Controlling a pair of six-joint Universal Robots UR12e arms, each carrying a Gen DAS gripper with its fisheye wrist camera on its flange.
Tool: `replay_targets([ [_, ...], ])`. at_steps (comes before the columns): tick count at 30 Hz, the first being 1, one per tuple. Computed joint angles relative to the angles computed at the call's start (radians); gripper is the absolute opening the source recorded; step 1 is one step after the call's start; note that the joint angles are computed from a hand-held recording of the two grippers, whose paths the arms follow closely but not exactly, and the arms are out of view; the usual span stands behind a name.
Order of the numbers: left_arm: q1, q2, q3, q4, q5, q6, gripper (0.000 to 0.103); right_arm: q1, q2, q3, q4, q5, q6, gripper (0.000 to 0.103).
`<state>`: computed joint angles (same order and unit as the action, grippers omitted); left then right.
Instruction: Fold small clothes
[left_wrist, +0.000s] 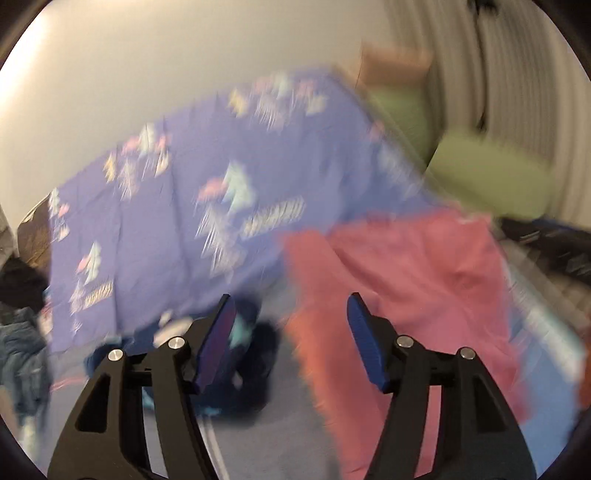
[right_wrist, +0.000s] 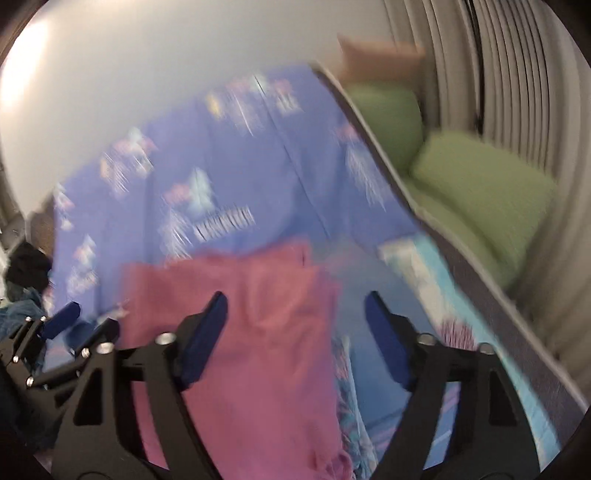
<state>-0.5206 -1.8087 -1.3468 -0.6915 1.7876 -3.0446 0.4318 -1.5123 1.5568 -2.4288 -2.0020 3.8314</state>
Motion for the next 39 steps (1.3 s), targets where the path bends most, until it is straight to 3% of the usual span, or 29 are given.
replay_targets([
  [2, 0.02, 0.005, -0.03, -0.018, -0.045, 0.03, 0.064, 0.004, -0.012, 0.048, -0.049, 0.033, -0.007, 0.069],
  [4, 0.038, 0.032, -0.092, 0.06, -0.085, 0.057, 0.067, 0.032, -0.022, 0.086, -0.085, -0.001, -0.034, 0.069],
  [8, 0.076, 0.094, -0.157, 0.042, -0.202, 0.004, 0.076, 0.092, -0.047, 0.133, -0.137, -0.062, -0.074, 0.074],
  [11, 0.086, 0.152, -0.22, 0.083, -0.262, -0.026, 0.081, 0.172, -0.063, 0.147, -0.152, -0.165, -0.092, 0.081],
  [14, 0.085, 0.218, -0.291, 0.133, -0.304, 0.007, 0.089, 0.253, -0.069, 0.14, -0.12, -0.29, -0.097, 0.082],
  [17, 0.074, 0.272, -0.346, 0.166, -0.299, 0.03, 0.096, 0.326, -0.068, 0.093, 0.059, -0.406, 0.012, 0.087],
  [23, 0.075, 0.381, -0.436, 0.197, -0.325, -0.021, 0.102, 0.421, -0.073, 0.058, 0.203, -0.509, 0.168, 0.094],
  [28, 0.05, 0.45, -0.491, 0.21, -0.236, -0.012, 0.102, 0.485, -0.077, 0.043, 0.27, -0.53, 0.263, 0.096],
  [33, 0.067, 0.519, -0.536, 0.192, -0.242, -0.072, 0.102, 0.537, -0.063, -0.003, 0.437, -0.584, 0.397, 0.097],
  [37, 0.051, 0.549, -0.55, 0.172, -0.174, -0.095, 0.102, 0.561, -0.063, -0.015, 0.474, -0.57, 0.462, 0.097],
  [39, 0.052, 0.566, -0.56, 0.164, -0.183, -0.09, 0.102, 0.571, -0.059, -0.024, 0.512, -0.573, 0.489, 0.097],
])
